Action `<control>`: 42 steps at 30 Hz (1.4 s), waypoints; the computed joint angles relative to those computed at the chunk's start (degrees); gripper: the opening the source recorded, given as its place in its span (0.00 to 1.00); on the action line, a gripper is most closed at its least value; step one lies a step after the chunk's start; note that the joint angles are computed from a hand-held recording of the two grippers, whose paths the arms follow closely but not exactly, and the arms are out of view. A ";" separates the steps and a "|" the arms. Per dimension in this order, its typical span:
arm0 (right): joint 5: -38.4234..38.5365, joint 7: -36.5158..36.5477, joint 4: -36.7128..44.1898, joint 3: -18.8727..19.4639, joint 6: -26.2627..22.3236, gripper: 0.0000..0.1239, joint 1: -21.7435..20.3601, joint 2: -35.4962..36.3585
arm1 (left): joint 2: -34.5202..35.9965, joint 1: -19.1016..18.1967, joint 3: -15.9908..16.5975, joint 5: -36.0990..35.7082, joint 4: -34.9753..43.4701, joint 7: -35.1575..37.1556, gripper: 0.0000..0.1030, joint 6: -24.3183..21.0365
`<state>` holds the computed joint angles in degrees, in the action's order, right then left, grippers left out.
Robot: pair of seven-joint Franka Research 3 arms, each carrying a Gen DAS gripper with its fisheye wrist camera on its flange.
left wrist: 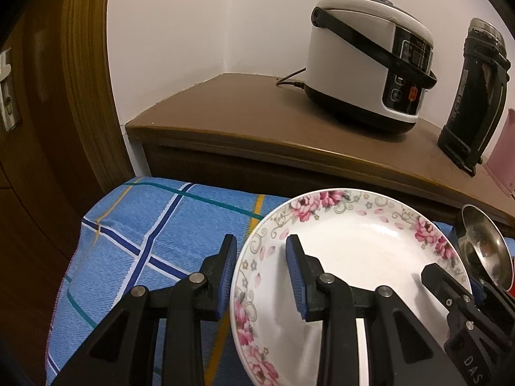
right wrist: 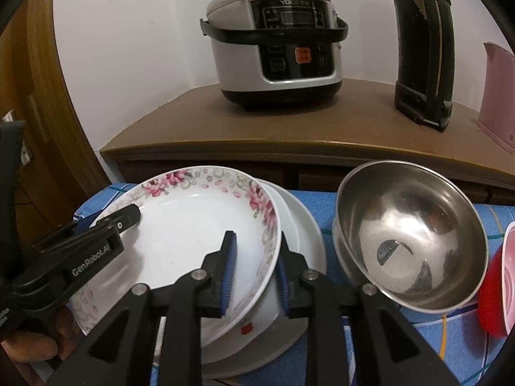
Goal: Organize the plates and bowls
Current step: 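Lower the pink-floral plate onto the red-flowered plate with the left gripper, then open the left gripper and withdraw from the plate stack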
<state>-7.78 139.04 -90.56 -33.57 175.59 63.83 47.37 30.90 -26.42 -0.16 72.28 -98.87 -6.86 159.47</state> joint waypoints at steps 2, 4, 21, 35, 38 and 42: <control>-0.04 0.16 -0.04 -0.42 -0.09 0.20 0.37 0.08 | -0.01 0.09 0.04 -0.04 -0.06 0.06 0.33 0.10; -0.15 0.30 -0.12 -0.79 -0.30 0.20 0.72 0.08 | 0.05 0.08 -0.02 -0.14 -0.02 0.52 0.33 -0.04; -4.58 3.08 -0.51 -2.02 -1.53 0.26 1.97 -0.43 | 0.53 -0.60 -0.13 -0.90 0.71 3.54 0.34 -2.42; -4.61 3.87 -2.27 -5.17 -0.75 0.30 4.95 -0.35 | 0.66 -0.60 -0.45 -1.44 0.89 5.21 0.35 -3.26; -5.15 4.77 -2.35 -6.38 -2.25 0.37 6.12 -0.22 | 0.82 -0.38 -0.58 -2.14 0.98 5.85 0.36 -2.82; -5.61 5.80 -3.10 -5.71 -1.52 0.39 5.51 -0.89 | 0.87 -0.65 -0.46 -2.45 1.06 6.27 0.36 -3.27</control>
